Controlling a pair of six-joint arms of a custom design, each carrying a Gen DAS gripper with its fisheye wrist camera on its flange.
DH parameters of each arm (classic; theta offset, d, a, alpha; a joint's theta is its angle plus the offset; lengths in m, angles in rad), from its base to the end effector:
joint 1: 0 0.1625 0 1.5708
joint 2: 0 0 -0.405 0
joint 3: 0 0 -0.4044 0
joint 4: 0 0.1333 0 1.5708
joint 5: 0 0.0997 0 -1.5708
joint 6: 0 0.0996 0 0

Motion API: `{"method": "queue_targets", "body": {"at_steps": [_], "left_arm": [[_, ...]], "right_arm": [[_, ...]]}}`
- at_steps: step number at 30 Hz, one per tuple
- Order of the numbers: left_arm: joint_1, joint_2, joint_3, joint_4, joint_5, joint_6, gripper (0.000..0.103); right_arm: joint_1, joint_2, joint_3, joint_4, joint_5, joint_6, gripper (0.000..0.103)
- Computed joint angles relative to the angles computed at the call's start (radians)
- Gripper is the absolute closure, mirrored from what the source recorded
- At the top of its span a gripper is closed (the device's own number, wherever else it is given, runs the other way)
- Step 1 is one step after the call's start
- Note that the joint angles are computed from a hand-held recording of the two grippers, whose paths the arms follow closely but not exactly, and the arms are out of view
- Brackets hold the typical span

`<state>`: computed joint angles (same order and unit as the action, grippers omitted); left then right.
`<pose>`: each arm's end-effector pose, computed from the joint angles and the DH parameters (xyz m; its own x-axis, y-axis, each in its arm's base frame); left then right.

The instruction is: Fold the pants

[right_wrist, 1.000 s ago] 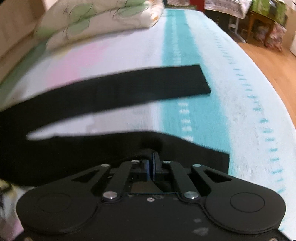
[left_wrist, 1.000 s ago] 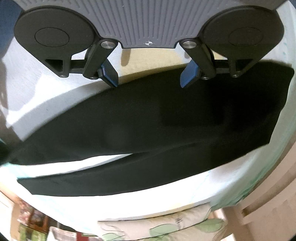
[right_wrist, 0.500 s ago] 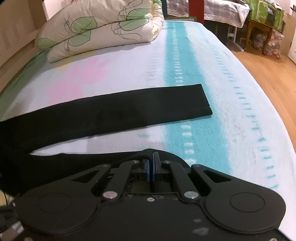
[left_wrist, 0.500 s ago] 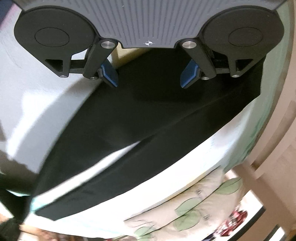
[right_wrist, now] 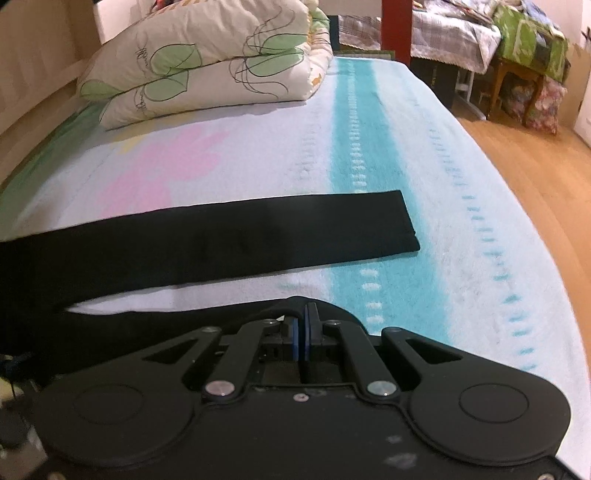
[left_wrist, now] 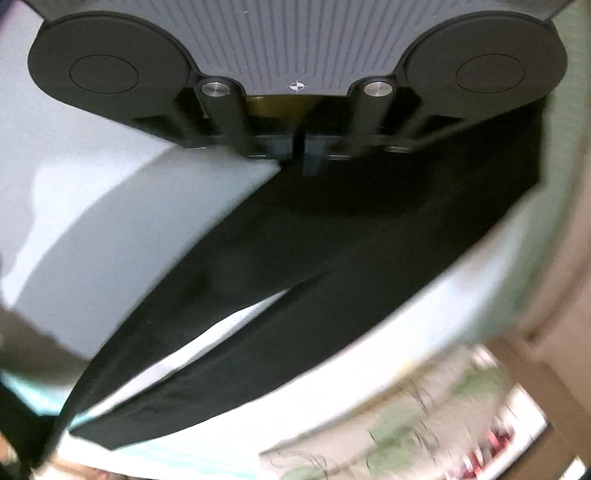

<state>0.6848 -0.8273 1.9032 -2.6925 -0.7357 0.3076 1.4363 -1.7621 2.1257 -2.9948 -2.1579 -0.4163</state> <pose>-0.3096 -0.5202 0.0425 -0.1954 0.6663 -0.7197 0.8739 0.4513 0.1806 0.0208 -0.4287 0.4628 -0.7218 0.3444 0.6003 -0.2475 0.6816 -0.6886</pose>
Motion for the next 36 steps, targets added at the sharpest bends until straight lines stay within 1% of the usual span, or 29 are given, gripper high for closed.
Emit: {"method": "queue_targets", "body": {"at_steps": [1,4,5,7,9,10,12,14,16,19,20,22,27,29,30,32,33,36], "left_arm": [[0.008,-0.016,-0.023,0.037,-0.028,-0.014,0.099],[0.001,-0.060,-0.046,0.052,-0.057,0.076,0.099],[0.000,-0.080,-0.062,0.076,-0.079,0.100,0.099],[0.008,-0.096,-0.115,0.134,-0.124,0.129,0.099],[0.024,-0.079,-0.183,0.188,-0.150,0.134,0.099],[0.033,-0.058,-0.230,0.226,-0.160,0.120,0.099],[0.059,0.000,-0.339,0.305,-0.183,0.086,0.099],[0.075,0.059,-0.415,0.337,-0.179,0.085,0.099],[0.085,0.107,-0.475,0.358,-0.172,0.098,0.099],[0.112,0.185,-0.606,0.448,-0.190,0.069,0.099],[0.118,0.203,-0.637,0.475,-0.194,0.060,0.099],[0.129,0.246,-0.698,0.500,-0.186,0.078,0.098],[0.155,0.323,-0.805,0.566,-0.188,0.091,0.098],[0.164,0.341,-0.826,0.574,-0.191,0.087,0.098],[0.168,0.347,-0.829,0.575,-0.193,0.081,0.098],[0.175,0.361,-0.844,0.581,-0.193,0.081,0.098],[0.177,0.367,-0.847,0.577,-0.190,0.088,0.098],[0.181,0.381,-0.850,0.559,-0.178,0.106,0.098]], "right_arm": [[0.009,-0.003,0.004,-0.006,-0.012,-0.023,0.099],[0.041,-0.003,0.005,-0.007,-0.070,-0.099,0.099],[0.052,-0.003,0.003,0.003,-0.089,-0.117,0.099],[0.064,-0.010,-0.005,0.037,-0.106,-0.146,0.099],[0.065,-0.005,-0.024,0.060,-0.103,-0.173,0.099],[0.062,0.009,-0.043,0.071,-0.100,-0.189,0.099],[0.057,0.050,-0.093,0.109,-0.108,-0.190,0.099],[0.042,0.099,-0.159,0.176,-0.114,-0.160,0.099],[0.027,0.154,-0.220,0.209,-0.121,-0.149,0.099],[0.013,0.234,-0.304,0.231,-0.144,-0.180,0.099],[0.009,0.255,-0.334,0.248,-0.145,-0.179,0.099],[-0.002,0.290,-0.393,0.298,-0.144,-0.165,0.099],[-0.034,0.364,-0.517,0.385,-0.136,-0.118,0.097],[-0.047,0.380,-0.542,0.385,-0.125,-0.094,0.096],[-0.058,0.384,-0.549,0.378,-0.106,-0.083,0.096],[-0.071,0.385,-0.541,0.333,-0.085,-0.076,0.096],[-0.078,0.383,-0.532,0.301,-0.073,-0.077,0.096],[-0.102,0.369,-0.490,0.153,-0.026,-0.091,0.094]]}}
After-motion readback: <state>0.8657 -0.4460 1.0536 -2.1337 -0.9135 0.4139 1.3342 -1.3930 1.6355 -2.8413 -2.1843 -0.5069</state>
